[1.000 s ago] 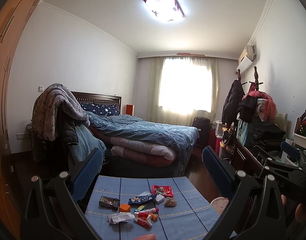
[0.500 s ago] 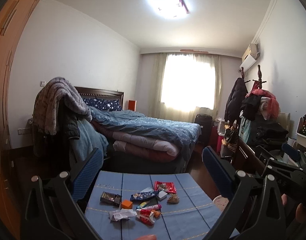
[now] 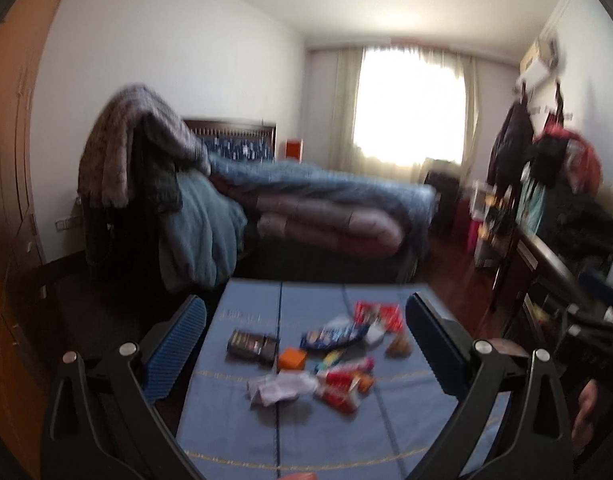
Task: Collect trash
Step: 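Grasp the crumpled white paper with the left gripper while the right gripper grasps the red-white cup, then carry the white paper and red-white cup with both grippers over the pink wastebasket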
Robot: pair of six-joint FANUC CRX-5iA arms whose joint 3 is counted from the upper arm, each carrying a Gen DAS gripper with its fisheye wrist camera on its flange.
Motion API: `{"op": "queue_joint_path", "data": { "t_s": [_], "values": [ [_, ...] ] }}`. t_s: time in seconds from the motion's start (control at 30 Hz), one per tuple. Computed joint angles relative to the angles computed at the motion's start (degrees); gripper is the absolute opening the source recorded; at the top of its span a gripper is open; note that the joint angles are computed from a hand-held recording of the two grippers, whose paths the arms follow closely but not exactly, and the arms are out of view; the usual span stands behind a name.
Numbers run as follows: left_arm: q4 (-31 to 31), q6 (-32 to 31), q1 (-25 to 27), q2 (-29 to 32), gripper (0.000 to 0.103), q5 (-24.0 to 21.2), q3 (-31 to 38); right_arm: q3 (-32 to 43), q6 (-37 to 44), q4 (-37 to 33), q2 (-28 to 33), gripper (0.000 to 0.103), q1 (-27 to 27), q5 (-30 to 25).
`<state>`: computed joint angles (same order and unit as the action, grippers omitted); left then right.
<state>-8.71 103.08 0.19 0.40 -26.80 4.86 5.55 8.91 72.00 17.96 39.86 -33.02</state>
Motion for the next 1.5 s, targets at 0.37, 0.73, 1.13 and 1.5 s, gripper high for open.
{"op": "queue_joint_path", "data": {
  "t_s": [0.37, 0.73, 1.13, 1.5],
  "values": [
    [-5.4, 7.1, 1.0, 18.7, 0.099, -11.9, 13.3, 17.7, 27.6, -28.6, 13.0, 0.099, 1.0, -5.9],
    [4.3, 2.0, 3.7, 30.8, 0.099, -16.6, 20.7, 35.4, 46.2, -48.4, 24.3, 0.099, 0.1, -14.7],
    [17.2, -7.4, 6.6, 28.3, 0.074, -6.4, 11.1, 50.3, 56.9, -57.1, 32.5, 0.099, 1.1, -21.2],
    [31.9, -20.2, 9.9, 23.0, 0.068, 3.5, -0.8, 77.2, 63.3, -65.4, 46.6, 0.095, 1.3, -35.5]
  ]
}}
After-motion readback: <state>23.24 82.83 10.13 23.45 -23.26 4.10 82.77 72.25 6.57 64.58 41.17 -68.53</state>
